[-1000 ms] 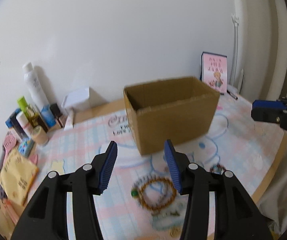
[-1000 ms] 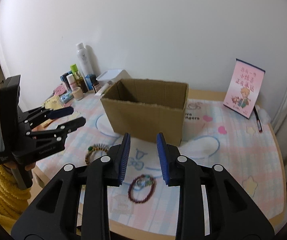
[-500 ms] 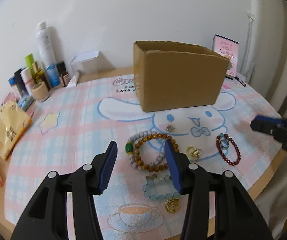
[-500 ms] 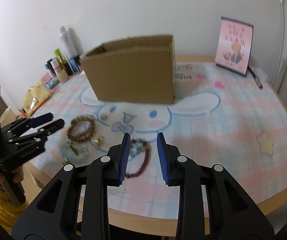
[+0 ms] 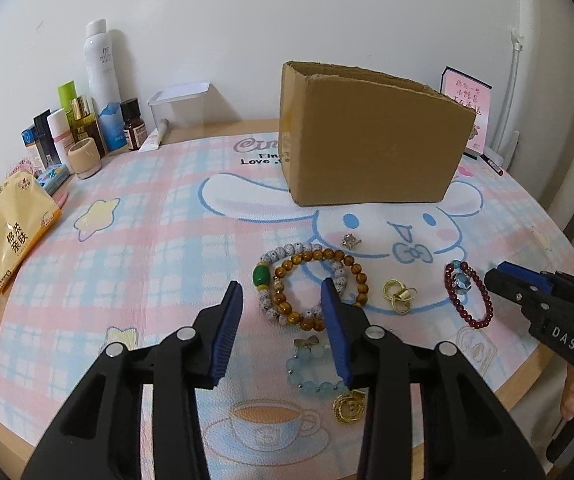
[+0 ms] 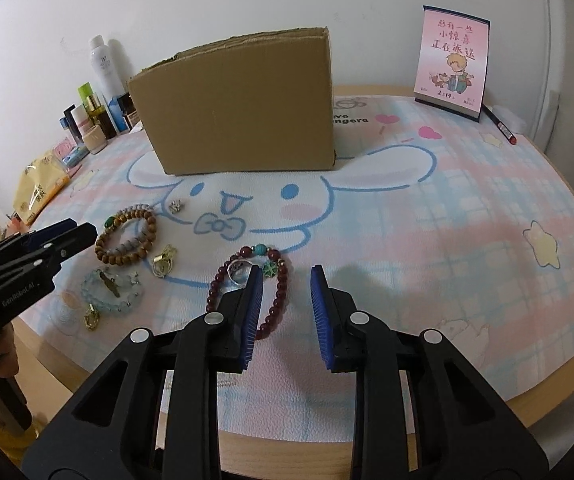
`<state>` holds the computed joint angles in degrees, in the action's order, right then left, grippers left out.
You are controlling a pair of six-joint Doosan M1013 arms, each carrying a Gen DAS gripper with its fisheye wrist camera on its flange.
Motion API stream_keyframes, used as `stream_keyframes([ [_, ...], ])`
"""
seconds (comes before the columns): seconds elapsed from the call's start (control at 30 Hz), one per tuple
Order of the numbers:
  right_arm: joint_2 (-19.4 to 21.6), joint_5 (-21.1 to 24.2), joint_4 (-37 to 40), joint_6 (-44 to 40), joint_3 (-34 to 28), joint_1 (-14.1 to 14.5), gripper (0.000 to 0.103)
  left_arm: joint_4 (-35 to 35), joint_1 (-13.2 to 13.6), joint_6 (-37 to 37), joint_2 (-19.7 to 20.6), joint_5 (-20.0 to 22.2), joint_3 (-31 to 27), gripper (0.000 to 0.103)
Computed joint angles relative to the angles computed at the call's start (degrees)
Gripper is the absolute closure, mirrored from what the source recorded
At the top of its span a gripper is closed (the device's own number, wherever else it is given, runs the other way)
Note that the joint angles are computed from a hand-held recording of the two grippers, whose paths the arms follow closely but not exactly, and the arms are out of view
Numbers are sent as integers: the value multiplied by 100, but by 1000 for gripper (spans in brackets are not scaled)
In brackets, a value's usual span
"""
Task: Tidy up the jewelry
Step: 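Grasp the dark red bead bracelet with the right gripper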
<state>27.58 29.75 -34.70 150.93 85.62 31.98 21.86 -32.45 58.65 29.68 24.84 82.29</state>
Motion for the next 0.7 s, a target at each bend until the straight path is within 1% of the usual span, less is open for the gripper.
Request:
stream_keyframes([
  [0.2, 32, 62, -76, 134, 32, 31, 79, -315, 30, 146, 20, 51, -9, 69],
  [0.3, 35, 68, -317, 346, 64, 61, 80, -355, 29, 160, 34, 84, -20, 70],
  [0.33, 39, 94, -348, 366, 58, 70, 79, -425, 32, 215, 39, 95, -26, 71],
  [0.37, 44, 118, -407, 418, 53, 82, 80, -480, 37, 255, 43, 105, -32, 76],
  [0.4, 53, 158, -492, 479, 47, 99, 80, -619, 44, 363, 55, 143, -51, 79],
  [0.43, 66, 220, -575, 525, 30, 115, 83, -710, 52, 433, 61, 158, -58, 79],
  [0.53, 93, 363, -813, 664, 4, 161, 86, -817, 57, 511, 75, 200, -72, 79],
  [0.57, 110, 455, -912, 729, -17, 184, 89, -847, 58, 535, 85, 217, -84, 80],
  [0.63, 140, 612, -1045, 780, -58, 219, 91, -960, 63, 633, 95, 233, -97, 84],
  [0.7, 154, 651, -1155, 860, -63, 242, 96, -1021, 64, 668, 110, 268, -114, 86],
])
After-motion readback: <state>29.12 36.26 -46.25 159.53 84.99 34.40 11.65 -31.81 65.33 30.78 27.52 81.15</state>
